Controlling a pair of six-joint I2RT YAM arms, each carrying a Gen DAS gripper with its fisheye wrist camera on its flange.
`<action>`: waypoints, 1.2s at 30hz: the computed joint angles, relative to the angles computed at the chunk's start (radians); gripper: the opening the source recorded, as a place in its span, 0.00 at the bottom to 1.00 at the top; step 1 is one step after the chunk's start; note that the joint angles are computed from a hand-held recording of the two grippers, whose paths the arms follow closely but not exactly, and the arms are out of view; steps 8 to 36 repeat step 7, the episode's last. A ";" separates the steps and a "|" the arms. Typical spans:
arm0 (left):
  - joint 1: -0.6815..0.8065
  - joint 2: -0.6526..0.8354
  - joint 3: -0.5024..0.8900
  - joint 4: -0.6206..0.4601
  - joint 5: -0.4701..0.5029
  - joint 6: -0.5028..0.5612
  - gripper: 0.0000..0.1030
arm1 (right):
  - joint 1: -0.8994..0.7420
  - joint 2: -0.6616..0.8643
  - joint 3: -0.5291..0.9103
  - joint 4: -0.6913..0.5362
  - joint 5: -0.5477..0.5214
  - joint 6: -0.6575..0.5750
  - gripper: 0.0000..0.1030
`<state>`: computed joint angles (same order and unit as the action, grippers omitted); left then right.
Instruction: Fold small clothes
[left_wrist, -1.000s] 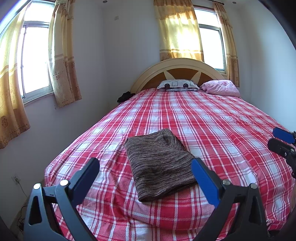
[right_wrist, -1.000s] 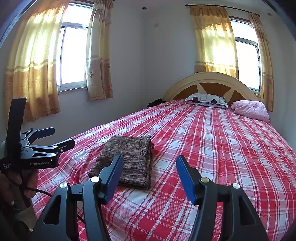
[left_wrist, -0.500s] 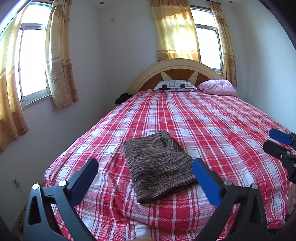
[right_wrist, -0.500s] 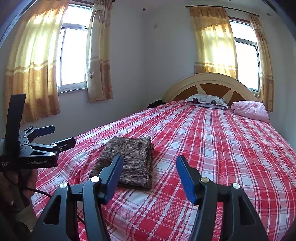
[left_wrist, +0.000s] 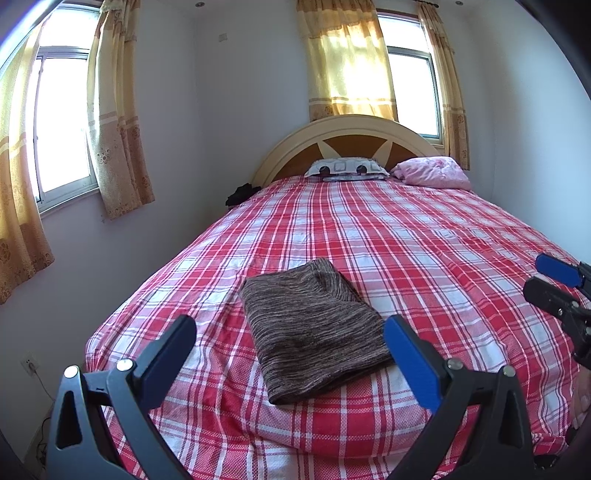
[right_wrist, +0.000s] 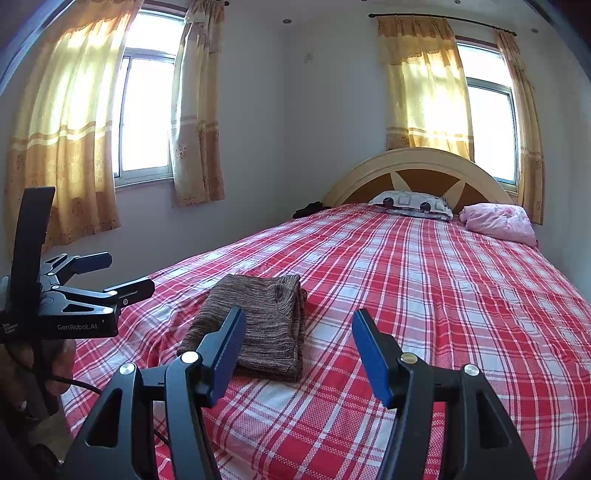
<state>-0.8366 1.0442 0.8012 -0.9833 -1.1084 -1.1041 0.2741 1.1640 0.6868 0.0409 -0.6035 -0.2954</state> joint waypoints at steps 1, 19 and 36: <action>0.001 0.002 -0.002 0.000 -0.001 -0.002 1.00 | 0.002 0.001 -0.001 0.001 0.001 -0.002 0.59; 0.016 0.008 -0.016 0.027 0.005 0.022 1.00 | 0.005 0.020 0.007 -0.003 0.006 0.000 0.59; 0.016 0.008 -0.016 0.027 0.005 0.022 1.00 | 0.005 0.020 0.007 -0.003 0.006 0.000 0.59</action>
